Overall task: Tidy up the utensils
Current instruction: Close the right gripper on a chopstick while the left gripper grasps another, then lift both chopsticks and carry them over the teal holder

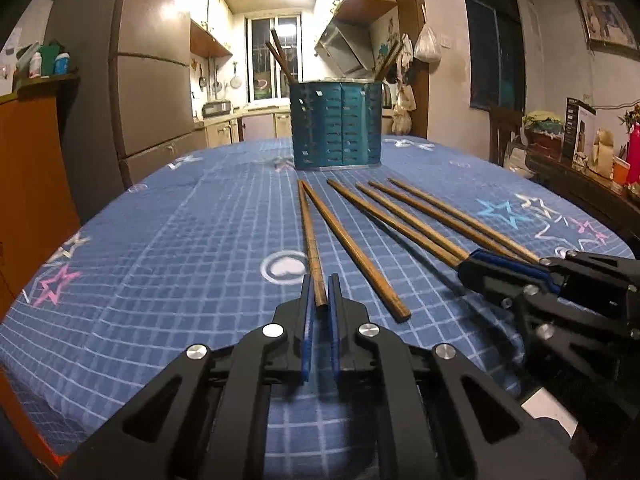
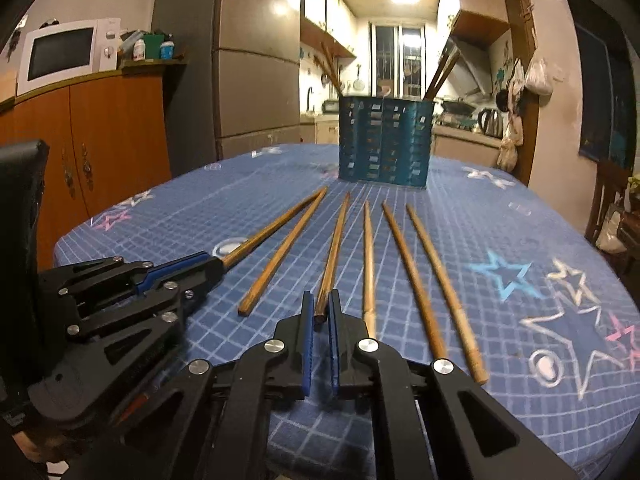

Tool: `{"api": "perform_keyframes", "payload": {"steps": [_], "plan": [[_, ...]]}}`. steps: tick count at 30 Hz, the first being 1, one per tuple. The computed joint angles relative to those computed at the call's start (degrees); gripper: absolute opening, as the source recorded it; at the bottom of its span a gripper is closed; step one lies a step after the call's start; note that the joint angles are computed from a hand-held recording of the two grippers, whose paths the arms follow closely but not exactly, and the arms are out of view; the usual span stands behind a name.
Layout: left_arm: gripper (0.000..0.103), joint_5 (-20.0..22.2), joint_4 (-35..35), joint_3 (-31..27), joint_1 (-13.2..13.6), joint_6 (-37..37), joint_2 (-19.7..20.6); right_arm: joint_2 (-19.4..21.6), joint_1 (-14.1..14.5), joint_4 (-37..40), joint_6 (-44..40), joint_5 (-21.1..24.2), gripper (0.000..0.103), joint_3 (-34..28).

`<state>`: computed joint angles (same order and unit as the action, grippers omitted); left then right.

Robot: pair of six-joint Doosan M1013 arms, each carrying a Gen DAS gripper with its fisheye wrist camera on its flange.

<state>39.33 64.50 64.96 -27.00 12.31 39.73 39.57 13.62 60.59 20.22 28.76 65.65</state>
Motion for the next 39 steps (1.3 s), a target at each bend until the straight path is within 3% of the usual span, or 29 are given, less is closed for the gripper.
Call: {"api": "perform_keyframes", "payload": {"steps": [11, 15, 19, 27, 39], "plan": [[0.005, 0.56, 17.61, 2.21, -0.08, -12.13, -3.84, -2.98, -1.17, 21.69, -23.16, -0.12, 0.007, 0.77], [0.005, 1.11, 21.94, 0.94, 0.02, -12.68, -3.58, -2.24, -1.38, 23.98, -25.53, 1.23, 0.007, -2.51], [0.005, 1.09, 23.73, -1.1, 0.44, -12.71, -2.84, 0.08, -1.65, 21.03, -20.44, 3.48, 0.007, -8.86], [0.005, -0.42, 22.41, -5.86, 1.78, -9.69, -0.71, 6.35, -1.81, 8.25, -3.69, 8.16, 0.007, -23.23], [0.005, -2.67, 15.94, -12.29, 3.62, -4.03, 2.44, 11.72, -1.27, 0.49, 6.47, 10.79, 0.007, -33.87]]}}
